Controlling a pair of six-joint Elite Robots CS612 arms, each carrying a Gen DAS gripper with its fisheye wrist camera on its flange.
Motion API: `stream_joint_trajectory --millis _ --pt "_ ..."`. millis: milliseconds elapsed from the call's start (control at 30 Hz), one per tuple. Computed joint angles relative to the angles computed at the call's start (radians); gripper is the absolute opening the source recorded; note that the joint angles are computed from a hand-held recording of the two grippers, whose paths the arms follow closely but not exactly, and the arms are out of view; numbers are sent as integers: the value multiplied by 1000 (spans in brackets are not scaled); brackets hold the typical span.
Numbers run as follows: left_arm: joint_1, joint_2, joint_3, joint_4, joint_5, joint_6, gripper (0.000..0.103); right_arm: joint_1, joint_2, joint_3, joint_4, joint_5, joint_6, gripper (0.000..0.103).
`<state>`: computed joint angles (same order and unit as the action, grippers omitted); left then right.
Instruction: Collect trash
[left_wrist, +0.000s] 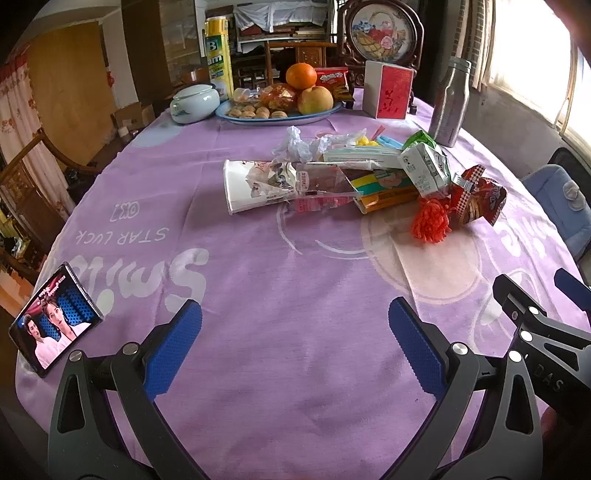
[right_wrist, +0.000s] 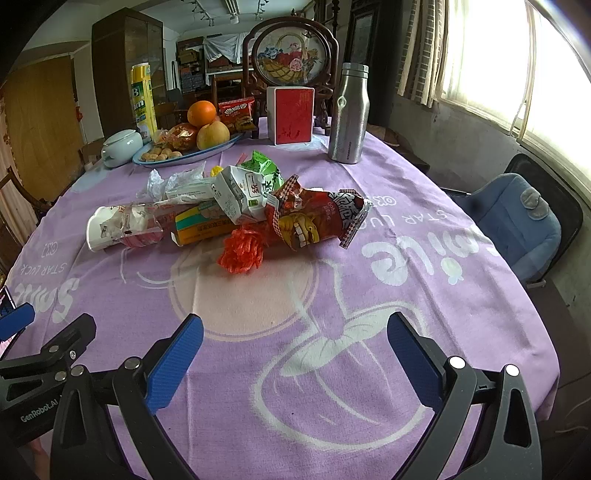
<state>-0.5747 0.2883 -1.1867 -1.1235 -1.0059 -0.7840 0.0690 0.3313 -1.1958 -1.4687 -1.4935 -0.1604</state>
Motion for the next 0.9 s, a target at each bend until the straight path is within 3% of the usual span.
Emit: stream_joint_trajectory --millis 700,833,900 --pt "1 -9 31 -9 -18 27 97 -7 1 14 -6 -14 1 98" --pt "12 -18 61 -50 -77 66 97 -16 -13 43 -17 -28 13 98" --pt "23 -29 87 -80 -156 112 97 -23 -23 63 -32 -39 22 98"
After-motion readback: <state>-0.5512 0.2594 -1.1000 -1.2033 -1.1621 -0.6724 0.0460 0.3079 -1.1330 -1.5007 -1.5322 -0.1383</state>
